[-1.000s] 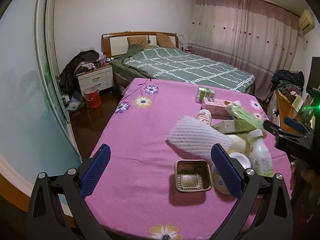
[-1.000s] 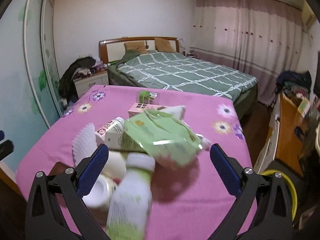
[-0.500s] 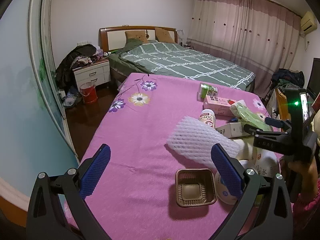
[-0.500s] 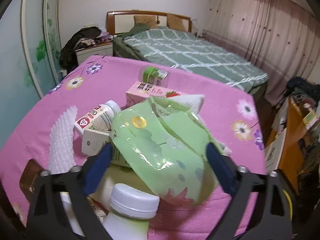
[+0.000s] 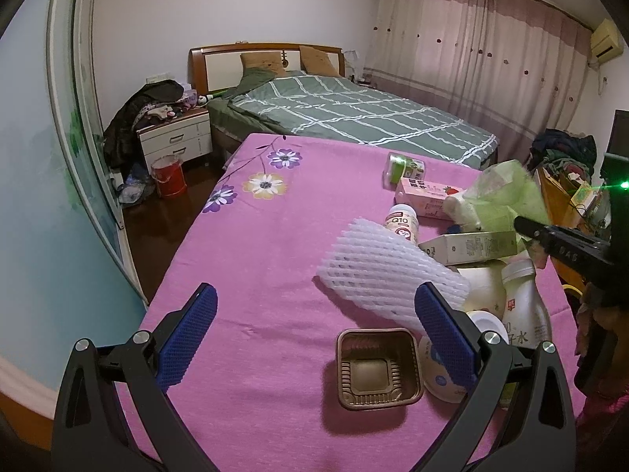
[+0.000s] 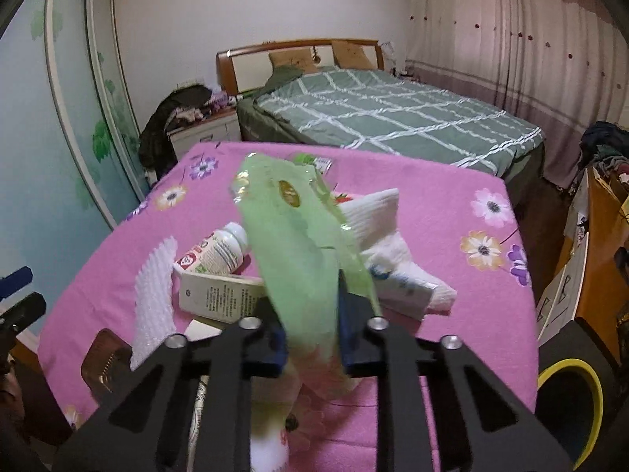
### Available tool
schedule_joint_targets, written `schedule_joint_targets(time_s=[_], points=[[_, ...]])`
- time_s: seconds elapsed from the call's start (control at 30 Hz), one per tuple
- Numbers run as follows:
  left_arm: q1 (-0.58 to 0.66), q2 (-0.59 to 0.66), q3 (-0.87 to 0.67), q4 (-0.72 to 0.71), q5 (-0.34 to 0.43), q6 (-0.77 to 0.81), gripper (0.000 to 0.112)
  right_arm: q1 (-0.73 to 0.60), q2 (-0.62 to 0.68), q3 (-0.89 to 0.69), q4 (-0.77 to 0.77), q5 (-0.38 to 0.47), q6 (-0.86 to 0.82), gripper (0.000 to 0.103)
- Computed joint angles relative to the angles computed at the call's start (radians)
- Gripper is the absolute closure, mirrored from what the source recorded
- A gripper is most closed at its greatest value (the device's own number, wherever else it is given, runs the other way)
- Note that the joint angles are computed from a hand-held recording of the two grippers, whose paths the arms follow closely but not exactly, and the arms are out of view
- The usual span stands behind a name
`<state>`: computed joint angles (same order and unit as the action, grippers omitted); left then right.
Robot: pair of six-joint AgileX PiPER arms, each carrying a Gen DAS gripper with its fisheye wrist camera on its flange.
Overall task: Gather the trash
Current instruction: 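Drop the wrapper into the bin with the right tool while the left tool nears the cup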
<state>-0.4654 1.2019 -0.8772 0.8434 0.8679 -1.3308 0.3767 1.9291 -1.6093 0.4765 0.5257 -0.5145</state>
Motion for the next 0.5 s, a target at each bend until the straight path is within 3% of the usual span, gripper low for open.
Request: schedule_joint_targets(time_s=[0.1,0.5], points=[[-0.017,0.000,-0.006,0.004,0.011,-0.006,0.013,-0.019,-0.041,0.048,0.077,-0.016,-0.061,0.100],[-0.129,0.019,-0.035,0.037,0.040,-0.040,0.013,-0.211,-0.288,0.332,0.438,-0.038,-0.375,0.101]])
